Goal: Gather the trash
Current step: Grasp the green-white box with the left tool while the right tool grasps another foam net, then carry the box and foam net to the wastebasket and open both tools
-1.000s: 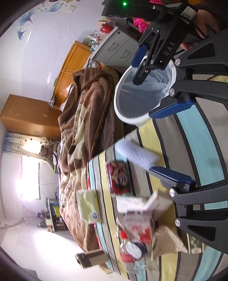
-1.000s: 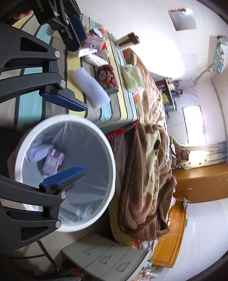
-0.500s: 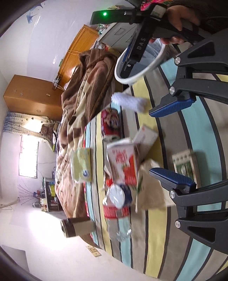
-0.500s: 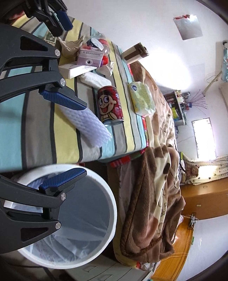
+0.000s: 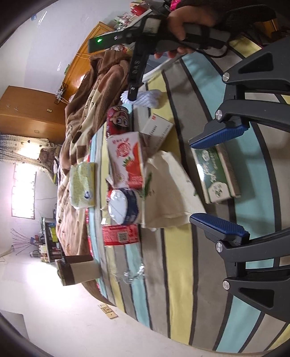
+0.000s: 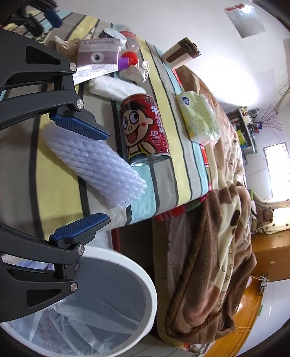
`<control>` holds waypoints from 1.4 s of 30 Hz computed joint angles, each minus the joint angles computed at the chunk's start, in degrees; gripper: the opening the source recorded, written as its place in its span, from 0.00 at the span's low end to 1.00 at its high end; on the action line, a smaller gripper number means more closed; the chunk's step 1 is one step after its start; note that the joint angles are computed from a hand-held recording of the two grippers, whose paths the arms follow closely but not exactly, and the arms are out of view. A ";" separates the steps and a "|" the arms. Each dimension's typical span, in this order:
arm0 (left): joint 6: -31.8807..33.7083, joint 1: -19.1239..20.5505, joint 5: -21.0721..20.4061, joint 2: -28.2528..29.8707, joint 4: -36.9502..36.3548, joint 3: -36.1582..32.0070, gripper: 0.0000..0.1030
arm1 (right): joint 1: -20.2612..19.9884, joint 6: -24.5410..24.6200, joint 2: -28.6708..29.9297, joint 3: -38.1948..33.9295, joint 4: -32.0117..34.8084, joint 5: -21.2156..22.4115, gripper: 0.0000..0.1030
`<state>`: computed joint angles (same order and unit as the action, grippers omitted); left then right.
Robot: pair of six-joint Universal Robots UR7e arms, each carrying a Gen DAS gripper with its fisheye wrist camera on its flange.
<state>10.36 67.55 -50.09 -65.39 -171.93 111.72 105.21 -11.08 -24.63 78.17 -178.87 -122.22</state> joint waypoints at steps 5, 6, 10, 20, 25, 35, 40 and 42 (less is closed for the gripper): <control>-1.73 1.07 -2.21 -1.10 1.60 0.67 0.63 | -0.20 4.25 0.55 -2.07 4.94 1.18 0.68; -1.98 1.07 -2.52 -1.24 1.71 0.81 0.63 | -0.20 4.60 0.70 -2.43 5.59 1.42 0.68; -1.96 1.14 -4.74 -1.69 2.76 1.30 0.63 | 0.32 3.29 1.51 -3.32 6.81 0.95 0.68; -4.12 -0.03 -8.79 -1.80 6.72 3.20 0.63 | 0.56 0.97 0.69 -2.06 7.75 1.60 0.50; -1.53 -1.67 -5.09 -1.52 3.42 4.11 0.63 | 0.01 0.66 -0.73 -0.49 8.62 4.06 0.34; 5.05 -2.34 -0.83 2.21 5.43 -0.21 0.63 | -0.05 -2.35 -3.33 4.13 6.77 5.85 0.27; 5.05 -1.93 -1.69 3.99 7.71 -1.61 0.63 | -0.44 -2.03 -4.31 5.67 6.17 6.90 0.27; 4.16 -1.52 -2.76 4.12 8.60 -2.03 0.61 | -0.58 -1.72 -4.77 6.45 5.80 7.30 0.27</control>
